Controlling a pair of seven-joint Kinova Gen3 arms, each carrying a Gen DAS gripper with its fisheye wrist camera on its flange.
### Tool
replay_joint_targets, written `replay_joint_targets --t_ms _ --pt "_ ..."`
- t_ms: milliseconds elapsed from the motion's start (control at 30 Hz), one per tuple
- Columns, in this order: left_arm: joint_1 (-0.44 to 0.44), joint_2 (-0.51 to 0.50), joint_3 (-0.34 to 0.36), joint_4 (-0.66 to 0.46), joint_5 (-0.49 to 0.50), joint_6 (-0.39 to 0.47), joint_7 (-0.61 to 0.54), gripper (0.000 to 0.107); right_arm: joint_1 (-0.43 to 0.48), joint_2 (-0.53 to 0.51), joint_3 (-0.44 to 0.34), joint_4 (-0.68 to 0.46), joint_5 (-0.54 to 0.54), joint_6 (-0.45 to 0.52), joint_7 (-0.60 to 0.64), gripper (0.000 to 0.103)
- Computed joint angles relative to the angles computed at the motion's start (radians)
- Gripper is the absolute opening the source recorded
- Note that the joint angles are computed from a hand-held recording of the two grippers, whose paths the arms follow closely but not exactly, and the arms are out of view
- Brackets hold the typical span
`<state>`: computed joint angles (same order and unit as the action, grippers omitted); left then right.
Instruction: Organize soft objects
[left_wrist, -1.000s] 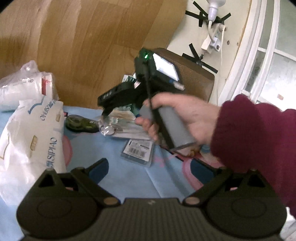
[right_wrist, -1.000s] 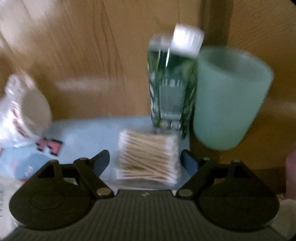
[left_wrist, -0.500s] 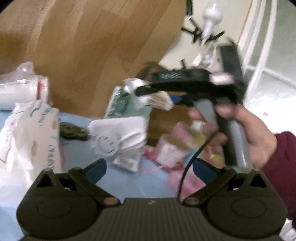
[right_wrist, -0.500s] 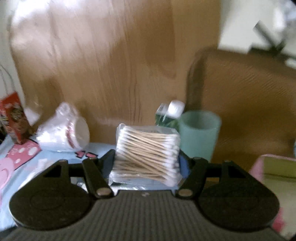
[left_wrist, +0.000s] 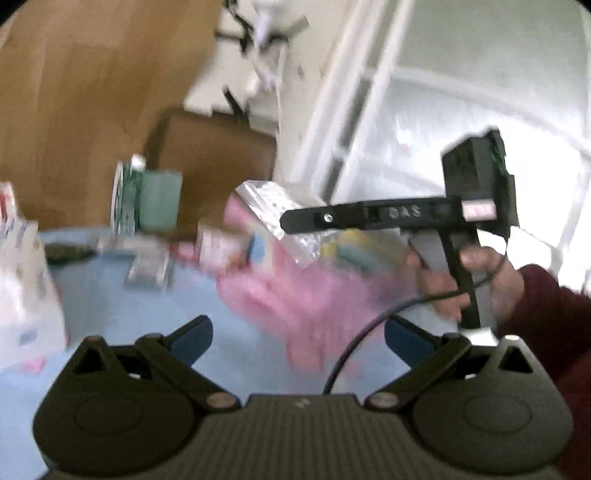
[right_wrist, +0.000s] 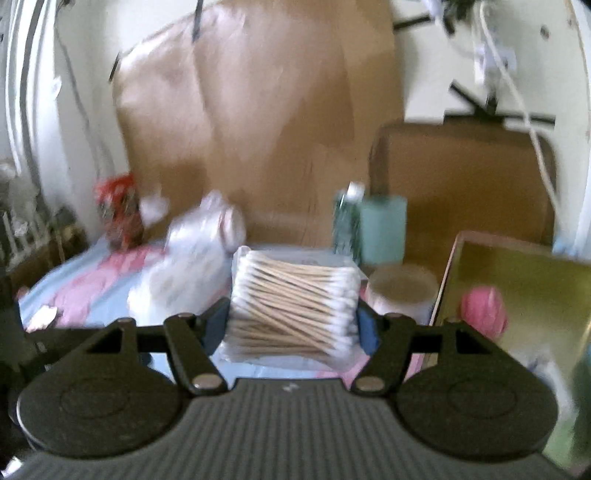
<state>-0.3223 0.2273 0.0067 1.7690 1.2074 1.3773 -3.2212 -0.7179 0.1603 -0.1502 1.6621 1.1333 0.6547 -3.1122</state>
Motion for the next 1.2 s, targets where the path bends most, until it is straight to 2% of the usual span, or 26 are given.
replay_joint_targets --t_ms 67,133,167,233,300,333,400,467,567,633,700,833,867,1000,1067,1200 --pt "0.046 -0.011 -0.070 -0.009 -0.081 0.013 -0.005 0.103 -0.049 0.022 0.024 0.004 -0.003 0.038 0.003 0.071" --pt "0.082 -0.024 -0.127 -0.025 -0.163 0.024 0.004 0.103 -0.048 0.048 0.016 -0.001 -0.034 0.046 0.033 0.071" --pt "0.072 -0.027 -0.128 -0.050 -0.203 0.039 0.030 0.103 -0.025 0.055 -0.005 0.002 -0.049 0.026 0.052 0.071" --pt "-0.002 -0.030 -0.077 -0.088 -0.242 0.073 0.111 0.103 -0.010 0.059 -0.006 0.023 -0.091 -0.044 0.125 0.071" --pt "-0.059 -0.006 -0.046 -0.125 -0.215 0.115 0.192 0.103 -0.015 0.064 0.000 0.040 -0.120 -0.092 0.171 0.072" --pt "-0.060 0.009 -0.053 -0.132 -0.182 0.127 0.233 0.103 -0.017 0.068 0.005 0.042 -0.137 -0.112 0.190 0.072" --pt "-0.006 0.025 -0.096 -0.145 -0.132 0.123 0.314 0.103 -0.034 0.076 0.022 0.055 -0.146 -0.138 0.188 0.075" --pt "0.087 0.038 -0.138 -0.163 -0.111 0.072 0.396 0.101 -0.083 0.081 0.049 0.067 -0.114 -0.105 0.127 0.081" --pt "0.226 0.077 -0.185 -0.210 -0.129 0.016 0.518 0.094 -0.122 0.066 0.062 0.109 -0.029 -0.075 0.006 0.085" --pt "0.310 0.099 -0.215 -0.246 -0.147 -0.007 0.599 0.094 -0.127 0.051 0.047 0.138 0.013 -0.057 -0.056 0.087" --pt "0.338 0.107 -0.178 -0.276 -0.197 -0.037 0.680 0.093 -0.123 0.047 0.029 0.163 0.061 -0.052 -0.112 0.087" --pt "0.281 0.114 0.008 -0.284 -0.314 -0.107 0.766 0.076 -0.111 0.053 -0.005 0.198 0.174 -0.042 -0.210 0.084" --pt "0.268 0.106 0.046 -0.274 -0.334 -0.142 0.775 0.076 -0.087 0.056 -0.042 0.204 0.209 -0.028 -0.234 0.075" --pt "0.215 0.094 0.155 -0.308 -0.356 -0.148 0.808 0.074 -0.019 0.062 -0.171 0.224 0.319 0.098 -0.336 0.073" --pt "0.226 0.077 0.162 -0.330 -0.321 -0.148 0.770 0.074 -0.064 0.043 -0.151 0.251 0.384 0.179 -0.417 0.073" --pt "0.272 0.092 0.195 -0.422 -0.267 -0.151 0.743 0.076 -0.248 0.004 0.016 0.309 0.470 0.342 -0.534 0.073"
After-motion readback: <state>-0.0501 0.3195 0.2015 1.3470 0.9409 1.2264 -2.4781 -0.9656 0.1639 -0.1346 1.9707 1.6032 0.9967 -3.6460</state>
